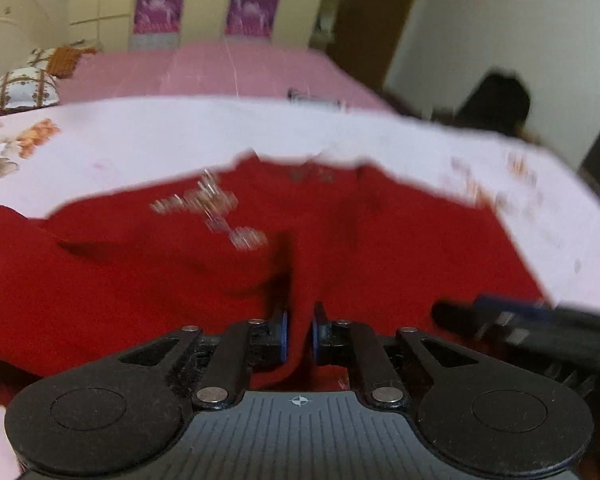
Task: Fold small clothes
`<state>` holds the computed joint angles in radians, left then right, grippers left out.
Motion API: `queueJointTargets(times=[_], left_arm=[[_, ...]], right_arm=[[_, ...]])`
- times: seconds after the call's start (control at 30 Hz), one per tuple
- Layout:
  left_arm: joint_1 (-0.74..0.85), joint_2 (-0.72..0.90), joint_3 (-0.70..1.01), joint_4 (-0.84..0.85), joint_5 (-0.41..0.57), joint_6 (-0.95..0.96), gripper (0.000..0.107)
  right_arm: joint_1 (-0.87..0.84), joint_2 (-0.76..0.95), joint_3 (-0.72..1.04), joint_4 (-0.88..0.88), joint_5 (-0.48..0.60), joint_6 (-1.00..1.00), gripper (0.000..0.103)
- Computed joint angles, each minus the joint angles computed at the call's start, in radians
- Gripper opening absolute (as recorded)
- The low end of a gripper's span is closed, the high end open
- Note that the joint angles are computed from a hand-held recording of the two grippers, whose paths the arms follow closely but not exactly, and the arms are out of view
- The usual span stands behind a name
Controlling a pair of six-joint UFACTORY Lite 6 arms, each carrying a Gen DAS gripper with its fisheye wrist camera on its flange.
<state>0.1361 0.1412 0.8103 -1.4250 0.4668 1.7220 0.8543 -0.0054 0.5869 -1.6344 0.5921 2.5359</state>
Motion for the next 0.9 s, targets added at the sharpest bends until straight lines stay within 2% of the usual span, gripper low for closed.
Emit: queueJointTargets(times=[0.03,0.1,0.13,0.17,0.23,0.37,0.43,0.5,0.57,0.7,0.73,0.77,0.83,0.9], left_arm=[[-0.010,-0.064,-0.061,-0.005,-0.002,0.032,0.012],[-0.010,-0.192,-0.158,-0.018,-0.014,0.049,0.040],[0.004,-0.221,-0.164,-0.003,0.000,0.035,0.068],[0.029,-0.292,-0.211,-0.019,0.009,0.055,0.081],[0.058,-0.384,-0.245,0.000,0.017,0.034,0.084],[0.200,-0.497,-0.265,0.165,0.083,-0.072,0.084],[0.319,-0.475,-0.251,0.166,0.097,-0.012,0.084],[0.379,-0.407,-0.220,0.111,0.073,0.058,0.084],[0.448,-0.342,-0.185,0.081,0.066,0.114,0.084],[0.518,-0.248,-0.164,-0.010,0.061,0.233,0.084],[0.528,-0.235,-0.163,-0.031,0.065,0.260,0.084],[0.535,-0.225,-0.162,-0.050,0.069,0.286,0.084],[0.533,-0.202,-0.157,-0.089,0.068,0.325,0.084],[0.549,-0.191,-0.145,-0.068,0.098,0.300,0.085]], right_arm=[[-0.018,-0.039,-0.039,-0.029,-0.018,0.033,0.047],[-0.065,-0.100,-0.100,-0.109,-0.060,0.114,0.047],[-0.091,-0.134,-0.128,-0.157,-0.086,0.156,0.047],[-0.121,-0.161,-0.149,-0.206,-0.115,0.192,0.047],[-0.157,-0.182,-0.167,-0.294,-0.158,0.264,0.048],[-0.209,-0.163,-0.155,-0.505,-0.250,0.455,0.051],[-0.215,-0.112,-0.125,-0.566,-0.268,0.514,0.051],[-0.207,-0.063,-0.091,-0.521,-0.271,0.466,0.051],[-0.188,-0.026,-0.071,-0.542,-0.253,0.493,0.044],[-0.139,0.067,0.012,-0.437,-0.209,0.374,0.035],[-0.126,0.091,0.035,-0.406,-0.198,0.333,0.021],[-0.120,0.105,0.048,-0.402,-0.195,0.319,0.012],[-0.095,0.122,0.077,-0.351,-0.184,0.245,0.011],[-0.048,0.094,0.081,-0.237,-0.110,0.100,0.010]])
